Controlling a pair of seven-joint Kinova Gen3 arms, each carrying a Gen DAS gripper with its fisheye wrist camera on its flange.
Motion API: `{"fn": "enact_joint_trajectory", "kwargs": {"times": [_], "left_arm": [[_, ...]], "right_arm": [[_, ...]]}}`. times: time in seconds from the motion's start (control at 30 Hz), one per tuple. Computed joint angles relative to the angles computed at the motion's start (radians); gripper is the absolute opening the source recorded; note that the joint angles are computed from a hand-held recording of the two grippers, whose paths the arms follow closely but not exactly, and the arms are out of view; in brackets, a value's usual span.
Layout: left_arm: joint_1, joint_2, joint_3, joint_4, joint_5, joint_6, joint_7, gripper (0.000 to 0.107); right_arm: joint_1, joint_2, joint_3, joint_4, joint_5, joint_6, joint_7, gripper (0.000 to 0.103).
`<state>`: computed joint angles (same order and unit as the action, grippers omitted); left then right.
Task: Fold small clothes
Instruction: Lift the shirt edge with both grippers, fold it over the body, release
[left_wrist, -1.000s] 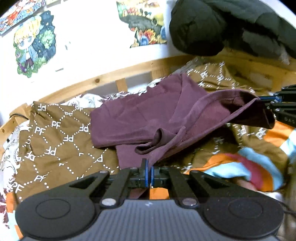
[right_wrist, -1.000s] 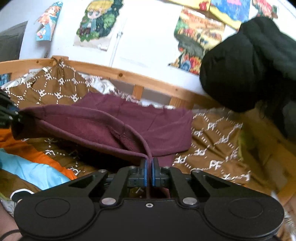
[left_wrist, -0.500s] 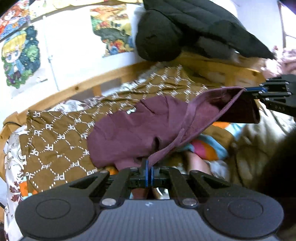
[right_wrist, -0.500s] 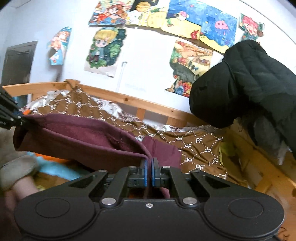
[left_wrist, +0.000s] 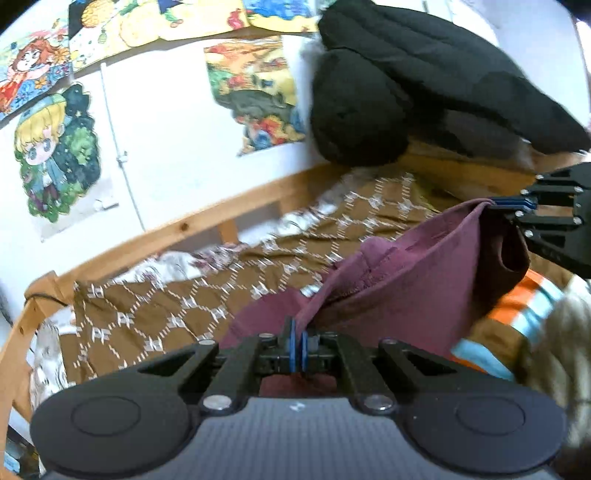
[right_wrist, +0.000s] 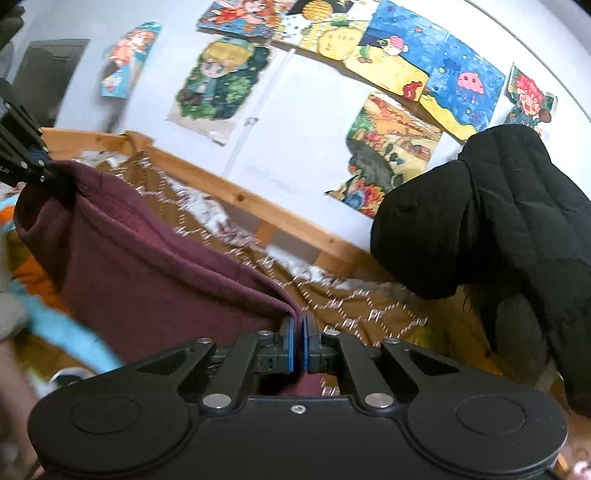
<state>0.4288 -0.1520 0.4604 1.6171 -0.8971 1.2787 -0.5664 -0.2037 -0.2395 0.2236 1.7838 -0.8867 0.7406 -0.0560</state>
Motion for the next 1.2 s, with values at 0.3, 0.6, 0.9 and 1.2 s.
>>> {"fn": "enact_joint_trajectory", "kwargs": {"times": [0.3,0.6,0.9,1.2], "left_arm": [[-0.131,0.119,-0.235,0.018,0.069,-0.28,-0.047,0.002],[-0.176,0.246,-0.367,0.145,-0.012,-0.559,0.107,0.002],[-0.22,0.289,-0.45,0.178,0.154,-0.7,0.107,0.004],[-0.173,0.242,-0.488,0.218,0.132,-0.677,0.244,0.085]], "right_arm": [[-0.049,0.259,-0.175,-0.051,-0.186,-0.366,0.199,0.004],[-0.104,0.496,-0.233,-0.158,-0.02,-0.518,-0.062,0.005],[-0.192,0.609,-0.17,-0.215,0.171,-0.526,-0.327,0.005],[0.031,0.651,-0.427,-0.219,0.198,-0.521,-0.297,0.058]]}}
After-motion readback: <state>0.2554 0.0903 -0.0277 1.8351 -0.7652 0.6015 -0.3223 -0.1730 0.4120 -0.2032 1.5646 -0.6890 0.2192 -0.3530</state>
